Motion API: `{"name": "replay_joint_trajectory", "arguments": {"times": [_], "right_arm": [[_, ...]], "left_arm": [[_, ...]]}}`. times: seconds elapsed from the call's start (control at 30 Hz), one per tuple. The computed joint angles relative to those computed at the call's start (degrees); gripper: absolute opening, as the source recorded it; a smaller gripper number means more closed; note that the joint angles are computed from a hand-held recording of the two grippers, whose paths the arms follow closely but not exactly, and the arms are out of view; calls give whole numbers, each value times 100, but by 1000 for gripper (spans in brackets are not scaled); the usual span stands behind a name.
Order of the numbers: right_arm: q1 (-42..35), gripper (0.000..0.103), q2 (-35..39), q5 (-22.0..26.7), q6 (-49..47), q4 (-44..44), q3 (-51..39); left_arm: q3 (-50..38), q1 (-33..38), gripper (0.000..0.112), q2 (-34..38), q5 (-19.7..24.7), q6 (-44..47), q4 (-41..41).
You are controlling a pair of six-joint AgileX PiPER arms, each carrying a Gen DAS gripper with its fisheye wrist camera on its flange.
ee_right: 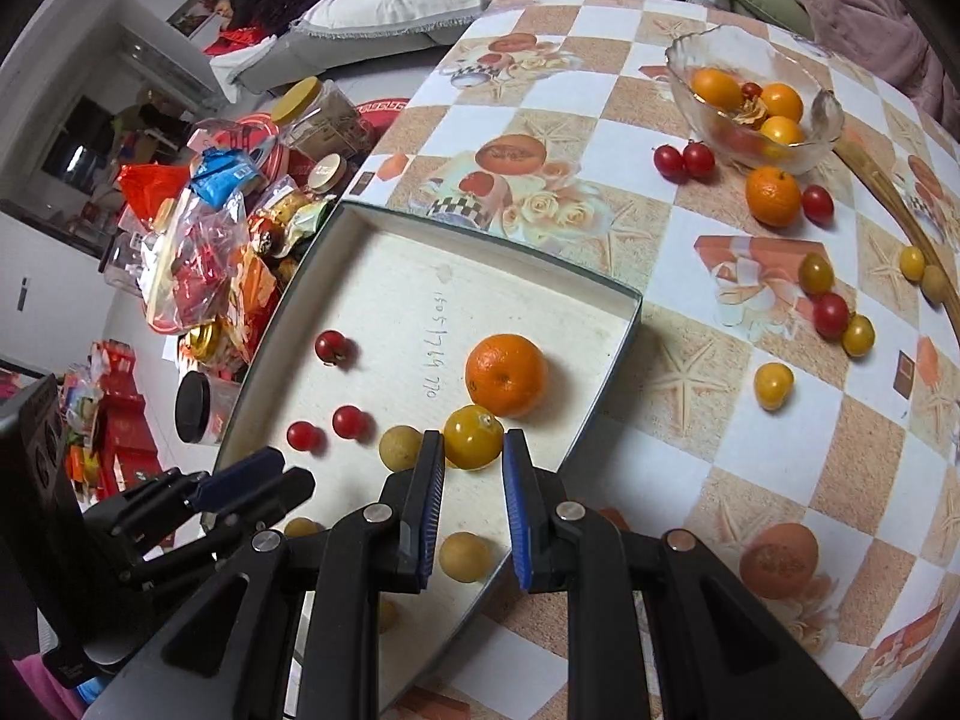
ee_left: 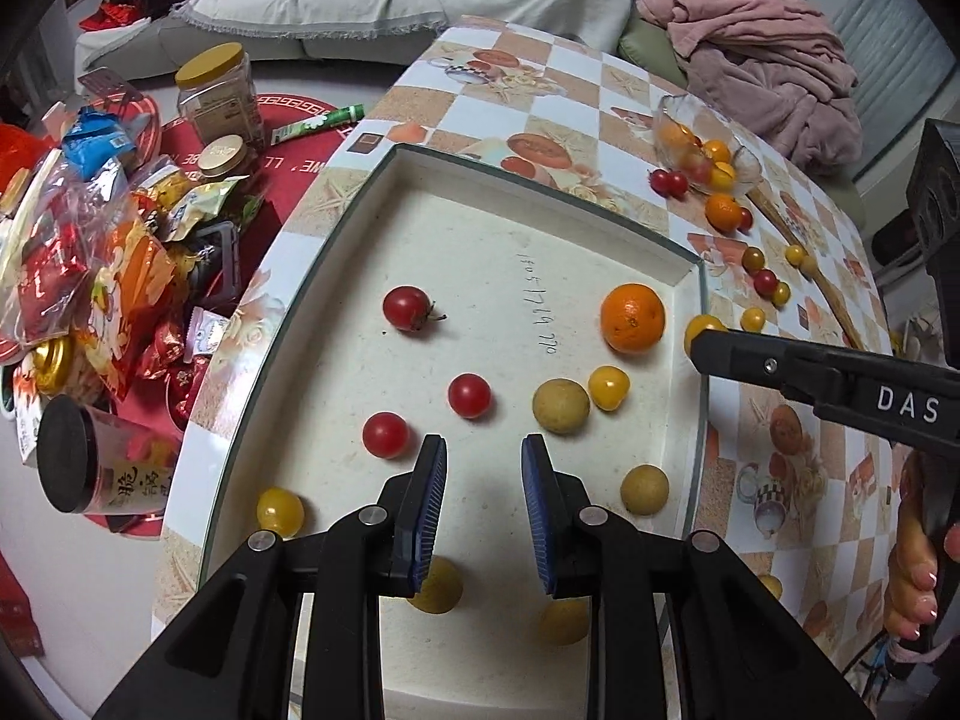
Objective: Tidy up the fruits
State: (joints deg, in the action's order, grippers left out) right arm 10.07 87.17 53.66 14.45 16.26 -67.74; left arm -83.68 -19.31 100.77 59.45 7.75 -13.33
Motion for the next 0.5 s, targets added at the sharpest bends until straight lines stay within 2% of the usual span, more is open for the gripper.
{"name": "replay_joint_trajectory", "arguments": {"times": [0.17, 0.33, 0.4, 0.43, 0.47, 0.5], "right_arm": [[-282, 21, -501, 84, 248, -159, 394], [-1155, 21, -1419, 355, 384, -323, 1100], [-1627, 21, -1698, 495, 225, -302, 1318], [-1891, 21, -1829, 560, 101, -268, 1426], [-2118, 21, -1931, 614, -17, -224, 1508], [-2382, 21, -2053, 672, -163, -162, 1601]], "left_arm": [[-367, -359, 29, 145, 87, 228, -7], [-1323, -998, 29, 708, 272, 276, -131], [-1841, -1337, 62, 1037, 302, 202, -148], [-1955, -1487, 84, 1118, 184, 133, -101], [-2057, -1665, 84, 1188, 5, 54, -31], [-2368, -1841, 84, 1393, 56, 35, -3]]}}
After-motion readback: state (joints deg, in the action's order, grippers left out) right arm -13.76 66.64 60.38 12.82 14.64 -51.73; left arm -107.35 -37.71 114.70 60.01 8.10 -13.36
